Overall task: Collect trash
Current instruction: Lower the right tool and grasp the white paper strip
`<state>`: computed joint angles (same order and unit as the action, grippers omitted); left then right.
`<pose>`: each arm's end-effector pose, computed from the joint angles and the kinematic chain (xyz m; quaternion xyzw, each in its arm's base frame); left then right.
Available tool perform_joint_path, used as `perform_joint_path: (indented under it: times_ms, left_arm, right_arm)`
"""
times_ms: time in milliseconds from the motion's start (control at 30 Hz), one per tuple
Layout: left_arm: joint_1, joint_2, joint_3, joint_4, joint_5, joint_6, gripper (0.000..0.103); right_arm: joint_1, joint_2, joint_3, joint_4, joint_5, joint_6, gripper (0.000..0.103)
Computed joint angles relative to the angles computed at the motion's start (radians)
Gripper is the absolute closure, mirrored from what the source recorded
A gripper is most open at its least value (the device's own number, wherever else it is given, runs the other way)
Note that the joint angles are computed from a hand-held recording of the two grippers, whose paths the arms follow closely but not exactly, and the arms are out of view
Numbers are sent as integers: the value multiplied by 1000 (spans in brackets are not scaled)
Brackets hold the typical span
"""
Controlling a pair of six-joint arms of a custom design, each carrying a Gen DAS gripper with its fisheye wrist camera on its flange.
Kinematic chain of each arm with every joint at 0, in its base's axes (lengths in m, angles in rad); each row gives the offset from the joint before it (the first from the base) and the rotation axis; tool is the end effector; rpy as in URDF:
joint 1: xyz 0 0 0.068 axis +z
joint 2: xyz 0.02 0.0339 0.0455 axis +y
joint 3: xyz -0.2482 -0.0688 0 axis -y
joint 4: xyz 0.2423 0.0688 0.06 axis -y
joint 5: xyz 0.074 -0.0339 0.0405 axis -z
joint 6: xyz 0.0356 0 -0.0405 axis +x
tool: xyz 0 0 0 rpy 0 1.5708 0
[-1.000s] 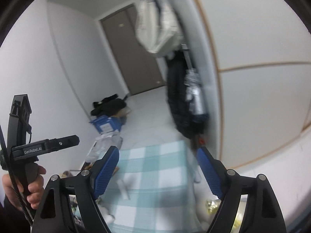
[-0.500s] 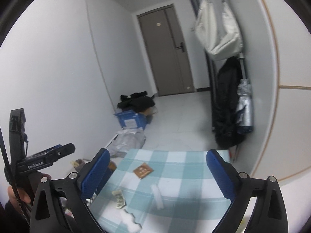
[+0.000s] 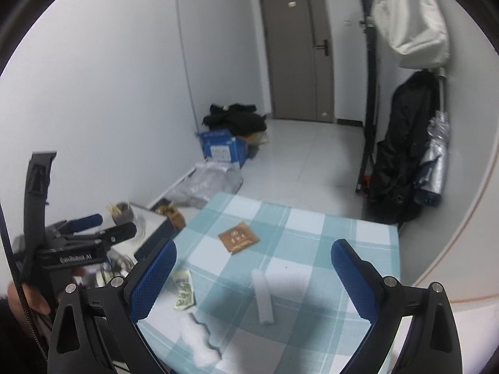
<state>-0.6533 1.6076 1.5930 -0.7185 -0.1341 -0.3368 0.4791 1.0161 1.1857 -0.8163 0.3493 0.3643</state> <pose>0.2836 -0.2111 0.3449 0.1167 0.9044 -0.1389 0.3862 0.1864 0.0831 0.3598 0.0268 0.8845 0.0378 0.4642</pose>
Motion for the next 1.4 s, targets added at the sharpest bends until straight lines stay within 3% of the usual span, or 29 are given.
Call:
perform_joint_path:
  times_ms: [67,333,600,733,833,933,1133,1200,1267,1400]
  left_arm:
    - [2,-14,-12,13,-27,13,2]
    - [57,17,1,-14,43,-30,2]
    - [83,46,29,-39,44,-57,2]
    - [96,70,53,-58,58,-66,2]
    - [89,80,66,-58,17,-52,2]
    - [97,88,72,-51,34,-51,2]
    - [109,121,104,-73,56,-61,2]
    - [112,129,111,-78,68,-62,2]
    - [122,141,123,-86,110,-61,2]
    - [131,162,144,-110,165,-71,2]
  right_arm:
    - [-21,36,9,8,-27,-19,3]
    - [-91,175,44,38,-107,-75,3]
    - [-195,323,93,46,-262,-143,4]
    - [-236,353,69,85,-310,-167,4]
    - [-264,344,20,130,-351,-166,4]
    - [-273,374,6,140,-337,-162,5]
    - [-279,476,39,100,-373,-197,23]
    - [-280,502,54,73,-393,-207,43]
    - [-283,534,72,46,-434,-219,56]
    - [-263,559,76,35,-407,-224,58]
